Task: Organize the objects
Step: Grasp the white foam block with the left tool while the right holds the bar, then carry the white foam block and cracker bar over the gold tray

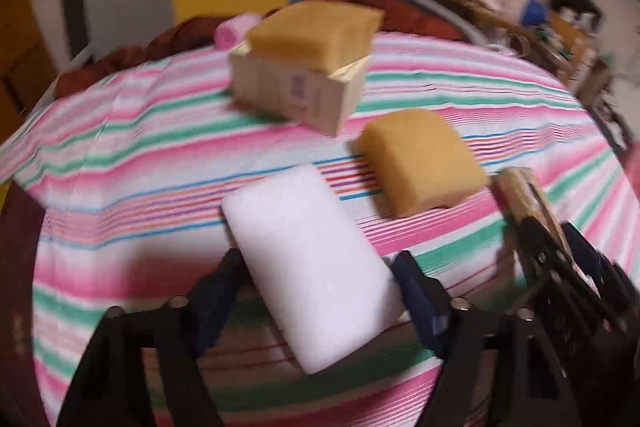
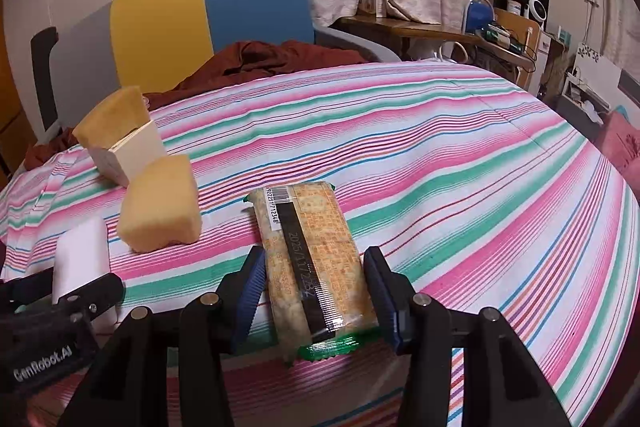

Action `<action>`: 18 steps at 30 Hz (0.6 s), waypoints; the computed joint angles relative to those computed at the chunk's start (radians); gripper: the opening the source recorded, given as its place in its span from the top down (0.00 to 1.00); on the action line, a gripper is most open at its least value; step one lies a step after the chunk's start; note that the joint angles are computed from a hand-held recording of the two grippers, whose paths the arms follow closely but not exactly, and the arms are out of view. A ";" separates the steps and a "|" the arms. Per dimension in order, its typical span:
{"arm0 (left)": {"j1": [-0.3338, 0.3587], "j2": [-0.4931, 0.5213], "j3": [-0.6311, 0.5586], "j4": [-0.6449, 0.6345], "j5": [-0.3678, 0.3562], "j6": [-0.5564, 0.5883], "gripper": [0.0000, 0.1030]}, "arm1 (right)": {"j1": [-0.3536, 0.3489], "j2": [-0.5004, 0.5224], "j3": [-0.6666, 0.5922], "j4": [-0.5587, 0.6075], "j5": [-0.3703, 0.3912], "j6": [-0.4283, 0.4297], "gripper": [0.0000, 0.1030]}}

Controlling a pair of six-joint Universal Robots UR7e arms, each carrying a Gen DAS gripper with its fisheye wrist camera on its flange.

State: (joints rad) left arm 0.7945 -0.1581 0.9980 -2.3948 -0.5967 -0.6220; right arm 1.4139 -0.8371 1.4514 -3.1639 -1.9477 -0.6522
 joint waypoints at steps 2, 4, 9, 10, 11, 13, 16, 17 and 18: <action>-0.003 -0.014 0.074 -0.161 0.000 0.136 0.30 | 0.000 -0.002 0.006 -0.011 0.004 -0.004 0.51; -0.003 -0.033 0.118 -0.229 -0.018 0.174 0.32 | -0.001 -0.004 0.011 -0.016 0.011 -0.008 0.51; 0.002 -0.098 0.251 -0.373 -0.042 0.203 0.33 | -0.005 -0.017 0.033 -0.046 0.044 -0.021 0.51; -0.001 -0.113 0.286 -0.407 -0.039 0.210 0.33 | -0.007 -0.022 0.044 -0.062 0.062 -0.027 0.51; -0.002 -0.119 0.304 -0.424 -0.038 0.205 0.33 | -0.007 -0.028 0.057 -0.081 0.077 -0.035 0.51; -0.005 -0.135 0.343 -0.471 -0.038 0.197 0.33 | -0.009 -0.043 0.088 -0.110 0.113 -0.047 0.51; -0.014 -0.150 0.391 -0.521 -0.030 0.197 0.33 | -0.010 -0.073 0.147 -0.132 0.169 -0.059 0.51; -0.018 -0.155 0.406 -0.535 -0.027 0.197 0.33 | -0.009 -0.081 0.164 -0.132 0.183 -0.060 0.51; -0.017 -0.161 0.420 -0.550 -0.027 0.200 0.33 | -0.008 -0.089 0.181 -0.130 0.195 -0.061 0.51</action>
State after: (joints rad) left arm 0.7771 -0.3188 1.4180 -2.9446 -0.6233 -0.4224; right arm 1.4056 -0.9259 1.6320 -3.2941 -1.7522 -0.7130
